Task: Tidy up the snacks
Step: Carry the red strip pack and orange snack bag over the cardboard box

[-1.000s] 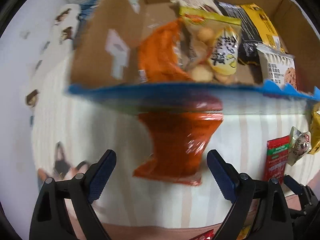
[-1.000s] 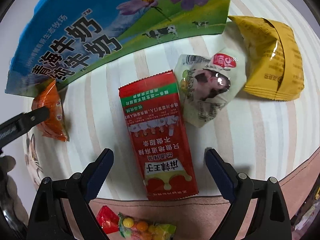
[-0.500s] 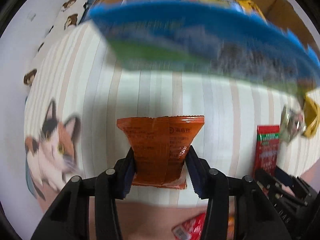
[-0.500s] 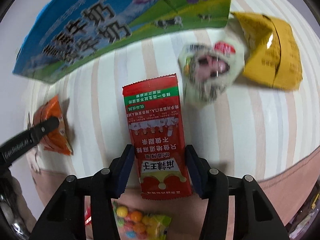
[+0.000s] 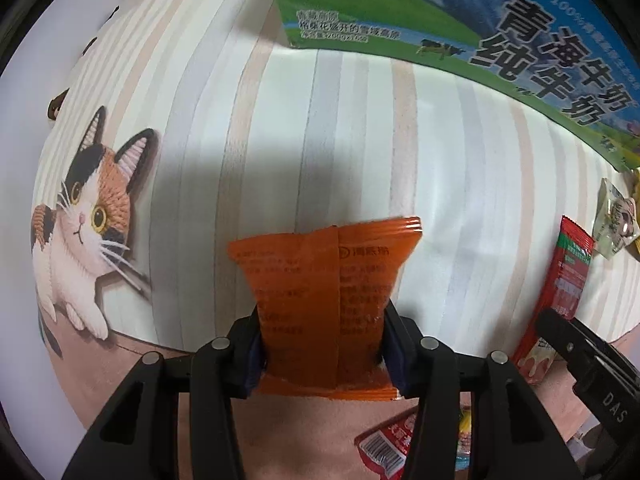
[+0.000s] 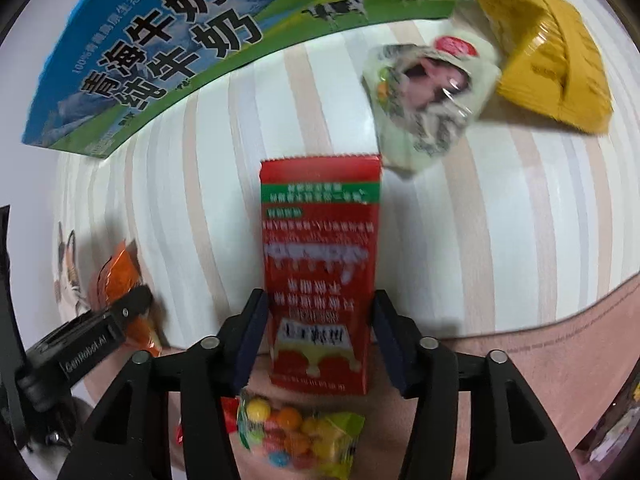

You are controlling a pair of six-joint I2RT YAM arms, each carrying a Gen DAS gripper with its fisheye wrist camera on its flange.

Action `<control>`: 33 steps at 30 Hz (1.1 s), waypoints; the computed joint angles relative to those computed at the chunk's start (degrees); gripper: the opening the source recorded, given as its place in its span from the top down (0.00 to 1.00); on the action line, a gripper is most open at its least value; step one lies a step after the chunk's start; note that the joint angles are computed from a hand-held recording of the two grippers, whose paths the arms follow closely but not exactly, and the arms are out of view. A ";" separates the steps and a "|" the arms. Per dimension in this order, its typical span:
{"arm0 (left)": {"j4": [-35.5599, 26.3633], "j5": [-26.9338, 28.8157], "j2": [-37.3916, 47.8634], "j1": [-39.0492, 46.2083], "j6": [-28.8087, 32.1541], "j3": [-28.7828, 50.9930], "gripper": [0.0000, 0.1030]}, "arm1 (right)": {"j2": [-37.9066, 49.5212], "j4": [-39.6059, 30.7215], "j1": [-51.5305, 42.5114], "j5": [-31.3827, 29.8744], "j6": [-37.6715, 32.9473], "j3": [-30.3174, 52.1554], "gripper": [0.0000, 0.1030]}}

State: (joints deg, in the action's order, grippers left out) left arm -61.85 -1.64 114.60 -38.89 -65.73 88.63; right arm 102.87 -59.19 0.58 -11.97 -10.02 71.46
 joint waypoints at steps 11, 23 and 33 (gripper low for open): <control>3.69 -0.64 -0.52 1.86 1.62 -3.74 0.56 | -2.10 6.48 5.71 4.81 2.99 -4.92 0.49; -2.02 -5.15 -7.26 -0.99 -0.34 -0.71 0.58 | -13.01 -0.31 0.60 -2.19 -2.91 -7.83 0.55; -11.20 -9.88 -9.75 -0.88 3.28 17.47 0.58 | -9.99 -18.98 -7.08 -14.38 -11.26 14.81 0.55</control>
State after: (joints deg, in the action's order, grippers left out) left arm -73.05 -11.52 104.85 -39.77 -62.45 106.09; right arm 92.88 -78.18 -6.49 -26.35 -21.28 86.26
